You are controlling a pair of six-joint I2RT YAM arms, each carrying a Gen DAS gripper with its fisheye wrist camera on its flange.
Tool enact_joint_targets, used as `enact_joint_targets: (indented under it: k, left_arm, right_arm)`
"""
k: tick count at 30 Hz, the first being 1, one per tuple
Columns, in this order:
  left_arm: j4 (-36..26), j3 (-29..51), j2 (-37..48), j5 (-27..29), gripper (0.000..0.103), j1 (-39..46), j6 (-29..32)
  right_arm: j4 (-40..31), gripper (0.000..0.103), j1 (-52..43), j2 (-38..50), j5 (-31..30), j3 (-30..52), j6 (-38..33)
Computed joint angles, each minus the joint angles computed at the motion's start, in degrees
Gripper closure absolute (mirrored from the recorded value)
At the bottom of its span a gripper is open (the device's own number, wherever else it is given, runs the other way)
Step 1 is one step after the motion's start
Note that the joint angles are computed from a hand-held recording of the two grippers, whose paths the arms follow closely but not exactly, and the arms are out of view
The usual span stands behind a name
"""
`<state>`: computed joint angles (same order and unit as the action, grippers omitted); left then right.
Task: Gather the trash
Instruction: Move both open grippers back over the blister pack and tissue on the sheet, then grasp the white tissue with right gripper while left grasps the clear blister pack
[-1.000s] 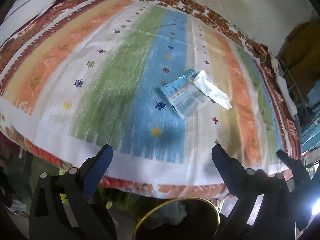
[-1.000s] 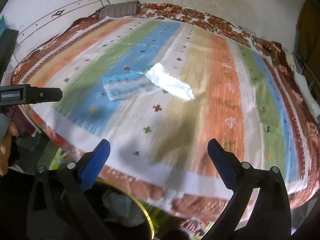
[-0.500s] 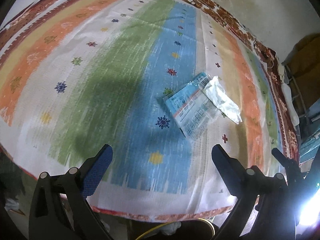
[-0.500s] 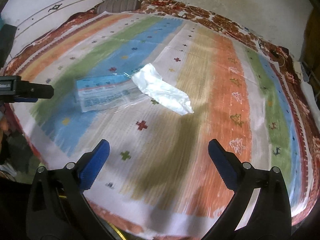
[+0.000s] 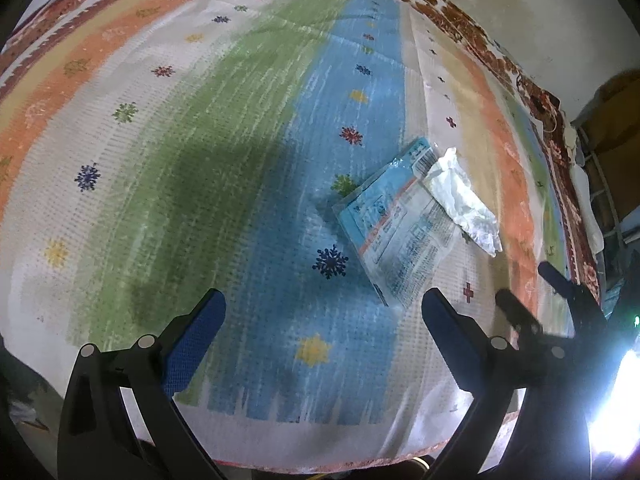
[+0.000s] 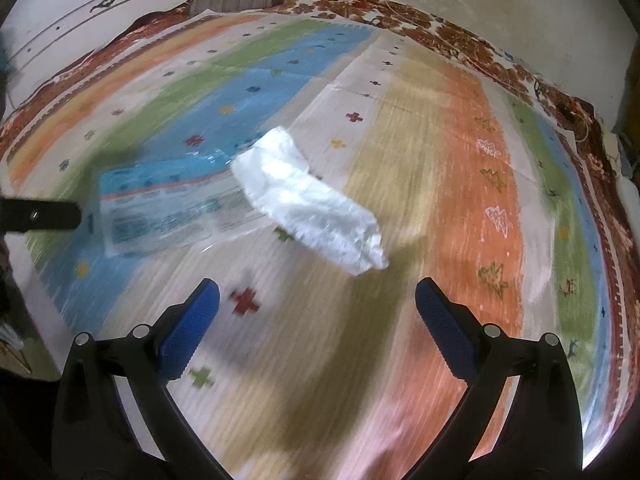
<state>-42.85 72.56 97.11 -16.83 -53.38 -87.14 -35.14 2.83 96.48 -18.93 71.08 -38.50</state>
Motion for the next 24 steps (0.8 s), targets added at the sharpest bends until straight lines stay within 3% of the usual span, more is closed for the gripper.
enact_joint_targets:
  k: [13,22,24]
  left_arm:
    - [7.47,-0.56,2.50,1.30,0.027,1.36,4.62]
    - [8.20,1.59,5.56,3.68,0.067,3.32,9.37]
    - [7.83,1.76,5.71,3.45,0.088,3.49,9.38]
  right_arm:
    - [-2.90,0.037,1.69,12.92,-1.00,12.79,2.94]
    - [-5.69,0.064,1.76,18.63,-2.66,17.30,4.55]
    - [-6.38,0.075,1.62,19.08,-3.02,17.91,4.90]
